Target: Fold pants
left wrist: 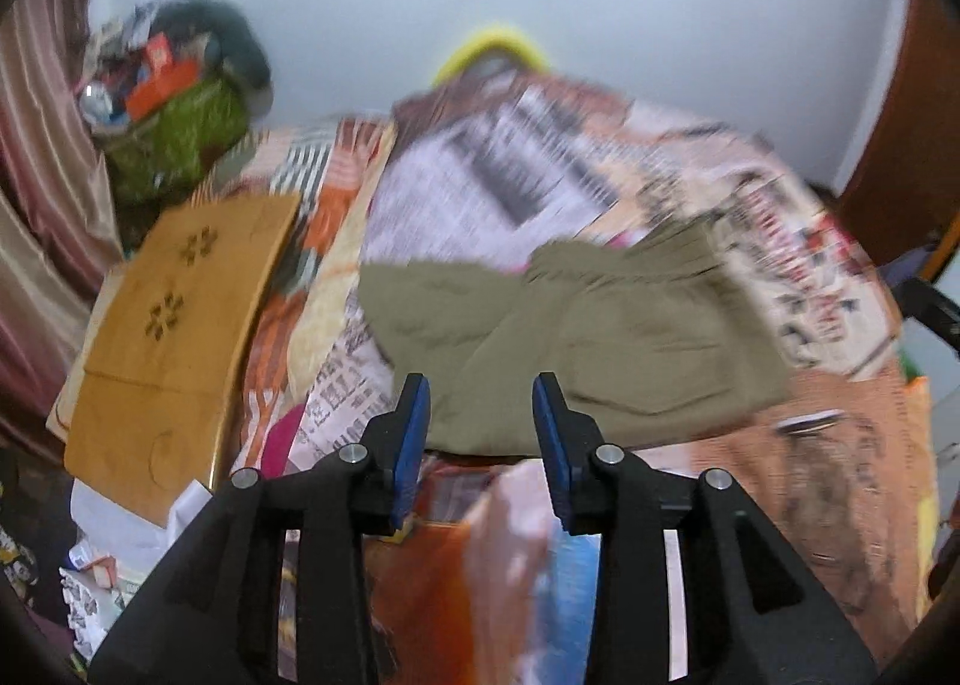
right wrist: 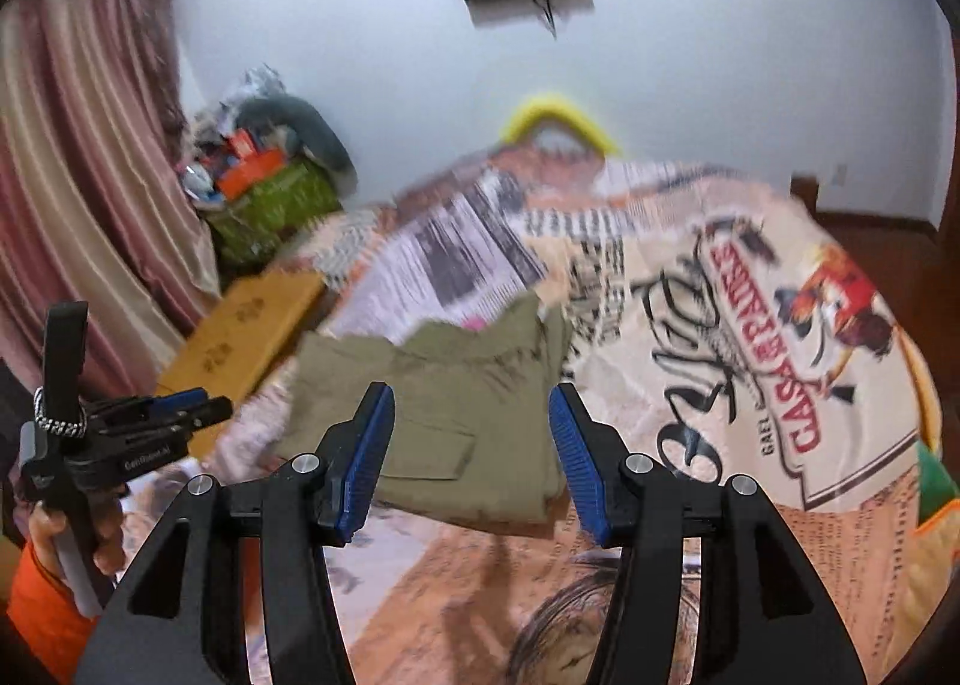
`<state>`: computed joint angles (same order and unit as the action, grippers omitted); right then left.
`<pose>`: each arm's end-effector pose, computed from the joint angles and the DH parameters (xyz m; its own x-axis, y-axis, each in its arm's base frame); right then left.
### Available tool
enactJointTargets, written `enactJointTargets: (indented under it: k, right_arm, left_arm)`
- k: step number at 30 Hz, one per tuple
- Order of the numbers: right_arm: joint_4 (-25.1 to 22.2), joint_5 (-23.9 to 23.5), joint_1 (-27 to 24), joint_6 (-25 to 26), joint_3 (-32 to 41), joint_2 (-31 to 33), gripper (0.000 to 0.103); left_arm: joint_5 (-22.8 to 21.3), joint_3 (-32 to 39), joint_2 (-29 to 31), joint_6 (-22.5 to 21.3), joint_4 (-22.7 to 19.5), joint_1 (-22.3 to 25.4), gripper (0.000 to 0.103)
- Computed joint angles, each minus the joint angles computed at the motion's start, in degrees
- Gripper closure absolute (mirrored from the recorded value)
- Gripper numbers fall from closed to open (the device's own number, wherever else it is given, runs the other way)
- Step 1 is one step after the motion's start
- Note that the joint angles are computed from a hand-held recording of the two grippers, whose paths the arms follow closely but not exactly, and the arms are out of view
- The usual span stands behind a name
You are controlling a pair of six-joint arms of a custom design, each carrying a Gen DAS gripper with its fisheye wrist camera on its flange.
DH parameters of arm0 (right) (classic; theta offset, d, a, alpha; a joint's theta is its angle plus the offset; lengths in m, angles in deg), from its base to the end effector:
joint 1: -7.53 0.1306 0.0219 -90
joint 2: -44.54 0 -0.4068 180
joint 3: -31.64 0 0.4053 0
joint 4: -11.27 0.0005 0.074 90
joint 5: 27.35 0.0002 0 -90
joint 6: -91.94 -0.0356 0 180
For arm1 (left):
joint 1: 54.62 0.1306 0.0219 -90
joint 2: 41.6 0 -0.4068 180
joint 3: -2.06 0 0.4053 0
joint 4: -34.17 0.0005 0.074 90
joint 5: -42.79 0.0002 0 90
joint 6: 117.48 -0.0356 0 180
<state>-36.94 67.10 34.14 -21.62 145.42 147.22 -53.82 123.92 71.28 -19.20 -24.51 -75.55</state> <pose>0.5344 0.2641 0.5393 -0.6509 0.1197 -0.7497 -0.1430 0.9505 0.2758 0.6093 -0.2292 0.4851 -0.7460 0.1322 -0.6527 0.1798 0.9837 -0.0063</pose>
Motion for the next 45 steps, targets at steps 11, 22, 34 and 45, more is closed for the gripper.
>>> enactJointTargets:
  k: [11, 22, 34, 45]
  right_arm:
    - [9.5, 11.8, 9.3, 6.8, -5.9, -12.7, 0.053]
    - [17.4, 20.8, 17.3, 12.9, -12.5, -21.0, 0.053]
    - [19.1, 26.0, 21.7, 14.8, -15.1, -23.6, 0.052]
    - [19.5, 30.5, 22.7, 13.3, -16.2, -24.6, 0.016]
  left_arm:
    - [-5.6, -14.5, -21.1, -0.4, 12.6, -6.5, 0.052]
    - [-13.8, -25.9, -36.8, -0.2, 21.0, -13.1, 0.051]
    - [-20.3, -32.8, -44.0, -3.1, 27.3, -19.2, 0.026]
    - [-23.2, -34.4, -45.2, -2.6, 28.5, -20.7, 0.001]
